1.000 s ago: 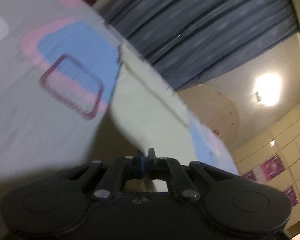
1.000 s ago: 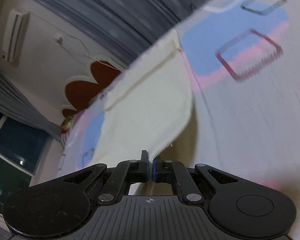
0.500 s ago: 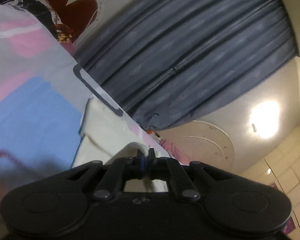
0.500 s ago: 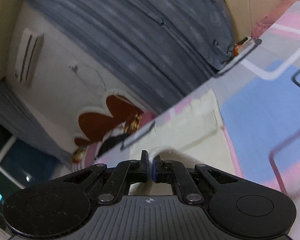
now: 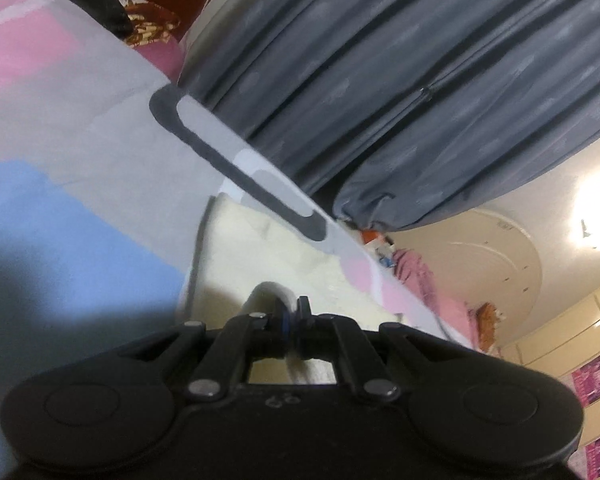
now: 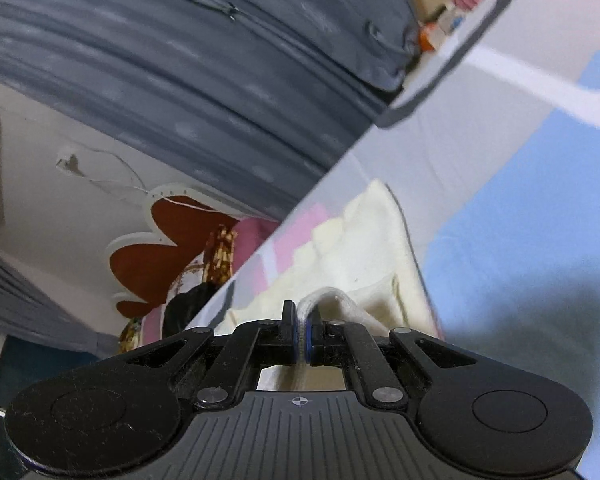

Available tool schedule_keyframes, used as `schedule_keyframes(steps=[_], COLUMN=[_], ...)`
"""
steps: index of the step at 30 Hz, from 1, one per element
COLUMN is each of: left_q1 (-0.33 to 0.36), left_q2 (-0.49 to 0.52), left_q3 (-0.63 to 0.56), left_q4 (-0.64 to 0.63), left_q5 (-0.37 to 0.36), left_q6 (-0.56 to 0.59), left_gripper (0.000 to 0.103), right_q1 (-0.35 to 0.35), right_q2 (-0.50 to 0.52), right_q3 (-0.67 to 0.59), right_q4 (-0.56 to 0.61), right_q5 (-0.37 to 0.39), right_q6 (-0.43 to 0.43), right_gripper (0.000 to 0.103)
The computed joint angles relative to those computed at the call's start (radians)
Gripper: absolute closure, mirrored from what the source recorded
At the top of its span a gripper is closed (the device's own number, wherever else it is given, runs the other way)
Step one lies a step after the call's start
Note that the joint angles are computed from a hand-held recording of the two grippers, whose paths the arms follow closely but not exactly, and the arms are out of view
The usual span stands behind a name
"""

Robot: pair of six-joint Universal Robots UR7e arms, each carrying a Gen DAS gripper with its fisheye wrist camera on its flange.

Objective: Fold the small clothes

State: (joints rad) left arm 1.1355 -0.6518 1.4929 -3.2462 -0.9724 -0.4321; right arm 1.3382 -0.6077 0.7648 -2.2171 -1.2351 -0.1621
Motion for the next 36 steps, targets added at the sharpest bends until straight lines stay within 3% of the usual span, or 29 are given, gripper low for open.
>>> schedule_keyframes(steps=[4, 6, 8, 9, 10, 13, 14, 16, 21, 24, 26, 28, 30, 36], left_q1=[0.035, 0.043, 0.047, 0.048, 0.047, 0.046, 0.045, 0.04, 0.016, 0.017, 0.023, 0.028, 0.027, 0.008], left_q2=[0.038, 0.055, 0.072, 0.085, 0.093, 0.084, 0.081, 0.091, 0.134, 0.139, 0.141, 0.144, 0.147, 0.183], left_q3=[-0.047, -0.061, -0.058, -0.069, -0.075, -0.082, -0.1, -0.141, -0.221, -0.225, -0.228, -0.235, -0.232, -0.246], left_q4=[-0.048, -0.099, -0.203, -0.245, -0.275, -0.216, -0.137, -0.021, 0.142, 0.145, 0.137, 0.133, 0.101, -0.099], left_q5=[-0.069, -0.08, -0.074, -0.07, -0.069, -0.062, -0.047, -0.011, 0.098, 0.116, 0.097, 0.081, 0.086, 0.075], left_q6=[0.05, 0.062, 0.071, 0.081, 0.097, 0.186, 0.221, 0.281, 0.406, 0.436, 0.432, 0.434, 0.451, 0.583], left_gripper=[0.098, 0.068, 0.048, 0.037, 0.034, 0.043, 0.053, 0.056, 0.06, 0.065, 0.072, 0.08, 0.1, 0.1], right_q1=[-0.013, -0.015, -0.015, -0.017, -0.018, -0.017, -0.011, 0.007, 0.057, 0.076, 0.079, 0.079, 0.077, 0.071], right_q2=[0.087, 0.113, 0.13, 0.124, 0.111, 0.094, 0.089, 0.088, 0.106, 0.109, 0.097, 0.093, 0.092, 0.059], right_q3=[-0.123, -0.143, -0.163, -0.142, -0.108, -0.087, -0.085, -0.088, -0.073, -0.035, -0.001, 0.022, 0.033, 0.096], right_q4=[0.021, -0.043, -0.077, -0.12, -0.188, -0.198, -0.182, -0.137, -0.14, -0.194, -0.227, -0.249, -0.26, -0.371], right_q5=[0.054, 0.064, 0.053, 0.056, 0.055, 0.054, 0.032, -0.02, -0.183, -0.274, -0.293, -0.301, -0.299, -0.226], right_q6=[0.045, 0.055, 0.057, 0.049, 0.035, -0.038, -0.11, -0.233, -0.45, -0.554, -0.593, -0.611, -0.619, -0.619], right_gripper=[0.1, 0.099, 0.081, 0.053, 0.041, 0.041, 0.041, 0.055, 0.058, 0.067, 0.073, 0.09, 0.098, 0.101])
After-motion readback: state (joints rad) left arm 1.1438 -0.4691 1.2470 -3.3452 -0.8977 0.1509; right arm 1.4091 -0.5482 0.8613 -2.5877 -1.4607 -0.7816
